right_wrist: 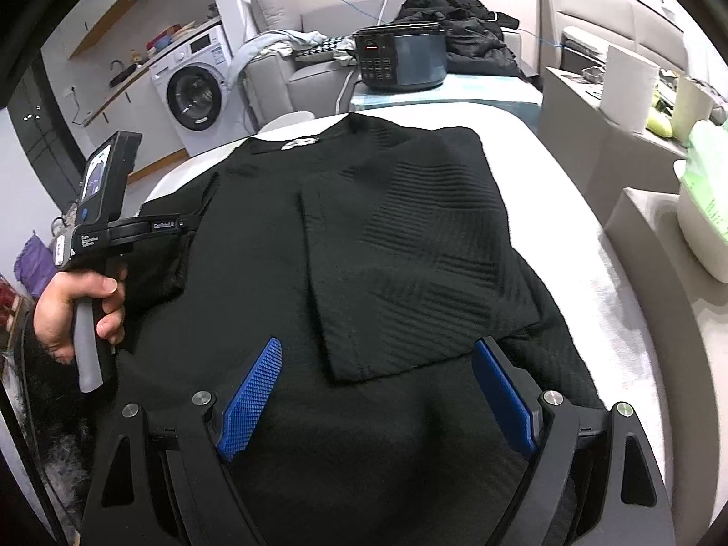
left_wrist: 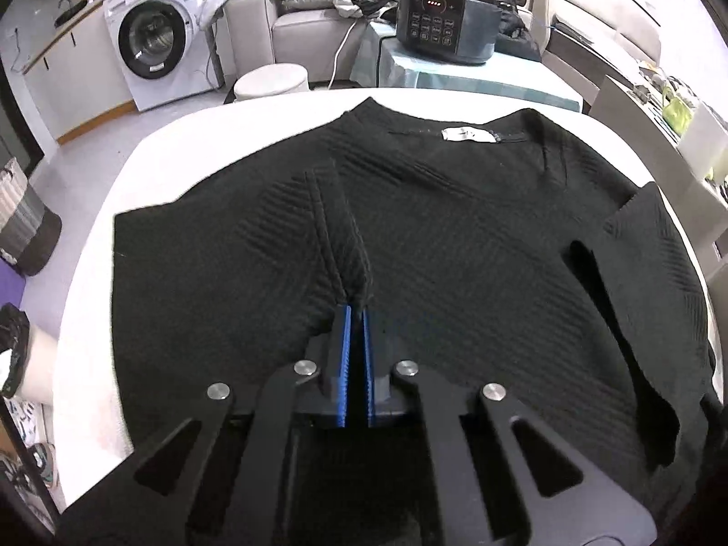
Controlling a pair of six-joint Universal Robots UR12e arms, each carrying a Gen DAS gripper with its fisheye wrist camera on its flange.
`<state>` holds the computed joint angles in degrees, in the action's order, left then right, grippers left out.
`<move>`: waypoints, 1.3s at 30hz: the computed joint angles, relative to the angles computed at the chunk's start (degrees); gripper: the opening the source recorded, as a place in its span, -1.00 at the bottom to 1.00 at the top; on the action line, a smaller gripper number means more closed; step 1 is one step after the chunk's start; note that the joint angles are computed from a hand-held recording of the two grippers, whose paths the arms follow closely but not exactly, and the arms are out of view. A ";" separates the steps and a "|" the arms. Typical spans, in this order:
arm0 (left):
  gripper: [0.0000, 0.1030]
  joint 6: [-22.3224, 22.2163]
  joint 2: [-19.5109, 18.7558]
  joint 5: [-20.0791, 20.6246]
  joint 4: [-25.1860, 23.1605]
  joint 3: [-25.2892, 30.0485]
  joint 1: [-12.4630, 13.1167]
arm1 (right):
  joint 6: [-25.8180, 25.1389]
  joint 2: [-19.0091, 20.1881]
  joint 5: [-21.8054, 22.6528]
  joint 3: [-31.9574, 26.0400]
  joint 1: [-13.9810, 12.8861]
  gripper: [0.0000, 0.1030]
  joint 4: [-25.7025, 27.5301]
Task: Fold small clothes
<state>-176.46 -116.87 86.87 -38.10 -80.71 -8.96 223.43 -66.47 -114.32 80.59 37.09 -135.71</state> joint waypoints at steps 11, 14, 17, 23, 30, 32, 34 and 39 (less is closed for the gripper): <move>-0.84 11.48 4.63 -4.84 -3.82 -3.91 -1.19 | 0.04 0.45 2.06 -0.39 -0.15 0.70 -0.02; -0.23 9.63 5.27 -6.71 -6.09 -4.37 -0.66 | 0.32 0.58 4.12 -1.46 -0.30 0.70 3.08; 0.30 7.46 7.10 -8.64 -5.28 -6.45 0.14 | -0.22 0.77 7.74 -2.47 -0.47 0.71 5.83; 0.60 5.11 11.27 -9.50 -6.84 -10.95 2.19 | -2.75 2.04 13.31 -4.44 -0.23 0.74 8.06; 0.73 5.02 15.10 -3.84 -6.46 -16.07 4.28 | -7.54 4.93 18.40 -7.72 0.15 0.75 9.24; 0.73 4.78 15.76 -3.10 -6.83 -17.18 5.08 | -8.29 5.75 18.70 -8.81 0.29 0.75 10.31; 0.73 4.75 16.14 -2.62 -6.31 -18.11 5.76 | -9.03 6.47 18.44 -9.76 0.40 0.76 11.18; 0.73 5.19 15.84 -3.83 -7.81 -18.36 6.89 | -9.87 7.63 17.49 -11.66 0.90 0.82 12.84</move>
<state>-171.27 -101.03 83.03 -45.91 -99.07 -2.07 213.56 -58.84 -96.83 68.93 37.99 -122.88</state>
